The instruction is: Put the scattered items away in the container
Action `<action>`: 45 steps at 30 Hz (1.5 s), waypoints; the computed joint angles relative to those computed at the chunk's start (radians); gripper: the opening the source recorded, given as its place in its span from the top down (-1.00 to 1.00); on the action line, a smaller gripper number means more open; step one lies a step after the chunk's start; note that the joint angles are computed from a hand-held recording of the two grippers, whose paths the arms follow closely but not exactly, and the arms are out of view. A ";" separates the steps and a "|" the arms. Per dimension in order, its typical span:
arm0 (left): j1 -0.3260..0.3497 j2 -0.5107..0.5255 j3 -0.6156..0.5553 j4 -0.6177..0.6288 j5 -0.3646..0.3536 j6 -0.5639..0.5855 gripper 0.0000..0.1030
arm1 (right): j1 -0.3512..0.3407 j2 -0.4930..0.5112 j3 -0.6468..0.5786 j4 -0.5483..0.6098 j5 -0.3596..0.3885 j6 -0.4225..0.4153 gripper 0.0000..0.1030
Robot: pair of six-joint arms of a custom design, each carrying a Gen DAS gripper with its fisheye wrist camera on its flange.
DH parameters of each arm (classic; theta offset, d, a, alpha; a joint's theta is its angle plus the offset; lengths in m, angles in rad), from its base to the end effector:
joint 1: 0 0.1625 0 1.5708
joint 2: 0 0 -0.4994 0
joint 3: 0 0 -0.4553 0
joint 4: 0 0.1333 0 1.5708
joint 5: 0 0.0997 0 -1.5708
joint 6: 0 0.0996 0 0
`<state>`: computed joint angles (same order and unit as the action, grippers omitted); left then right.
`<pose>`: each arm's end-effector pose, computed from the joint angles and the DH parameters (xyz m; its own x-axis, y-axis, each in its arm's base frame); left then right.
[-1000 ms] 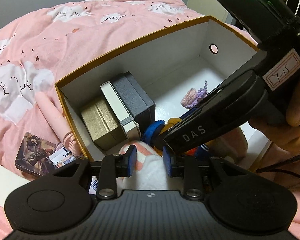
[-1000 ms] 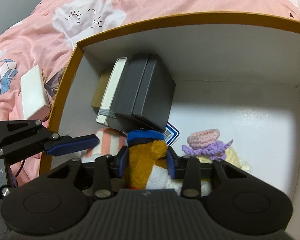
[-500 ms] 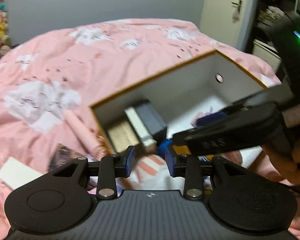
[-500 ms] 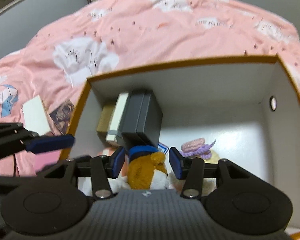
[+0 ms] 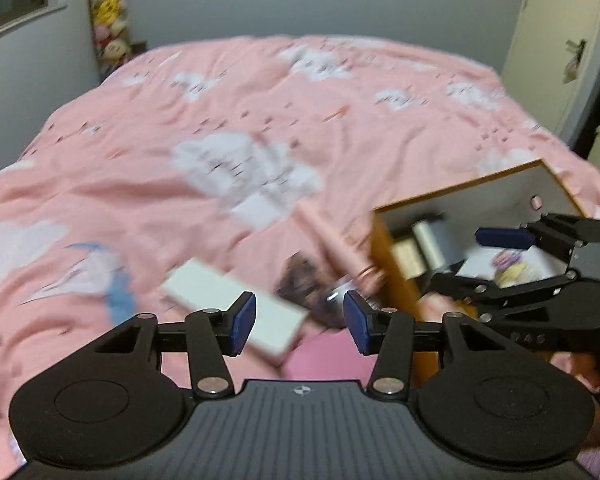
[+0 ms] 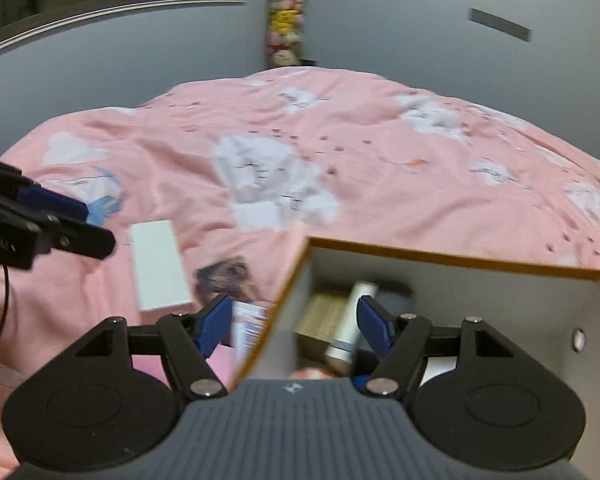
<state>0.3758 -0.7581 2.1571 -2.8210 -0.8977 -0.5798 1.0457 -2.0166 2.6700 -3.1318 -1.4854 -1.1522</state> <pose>-0.4190 -0.3754 -0.0345 -0.6721 0.4380 -0.5970 0.6595 0.7207 -0.2137 -0.0206 -0.3183 0.3538 -0.6461 -0.3073 0.6986 -0.6930 0.6197 -0.3683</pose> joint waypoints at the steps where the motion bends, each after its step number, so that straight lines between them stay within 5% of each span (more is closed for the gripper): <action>1: 0.012 -0.015 -0.002 0.030 -0.021 0.002 -0.10 | 0.025 0.016 -0.004 0.005 -0.020 0.007 -0.40; 5: 0.066 -0.024 -0.014 0.094 -0.113 -0.011 -0.10 | 0.123 0.116 -0.004 -0.081 -0.133 0.017 -0.40; 10: 0.117 0.037 -0.032 0.091 -0.191 -0.059 -0.10 | 0.141 0.169 -0.002 -0.102 -0.188 0.006 -0.22; 13: 0.144 0.072 -0.048 0.087 -0.230 -0.087 -0.10 | 0.121 0.171 -0.001 -0.089 -0.195 0.013 -0.10; 24: 0.218 0.180 -0.125 0.157 -0.284 -0.165 -0.10 | 0.067 0.192 -0.001 -0.136 -0.154 -0.022 -0.12; 31: 0.244 0.207 -0.126 0.106 -0.324 -0.158 -0.51 | 0.046 0.189 -0.013 -0.113 -0.118 -0.024 -0.13; 35: 0.246 0.212 -0.119 0.086 -0.328 -0.160 -0.57 | 0.039 0.202 -0.018 -0.107 -0.118 -0.018 -0.13; 40: 0.218 0.176 -0.068 0.037 -0.295 -0.186 0.04 | 0.033 0.200 -0.015 -0.108 -0.113 -0.018 -0.13; 45: 0.176 0.131 0.011 -0.095 -0.284 -0.188 0.28 | 0.022 0.196 -0.010 -0.127 -0.106 -0.010 -0.13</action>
<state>0.5516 -0.6275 2.1676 -2.9158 -1.1819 -0.7678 1.0677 -1.8205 2.6599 -3.2585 -1.5910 -1.1622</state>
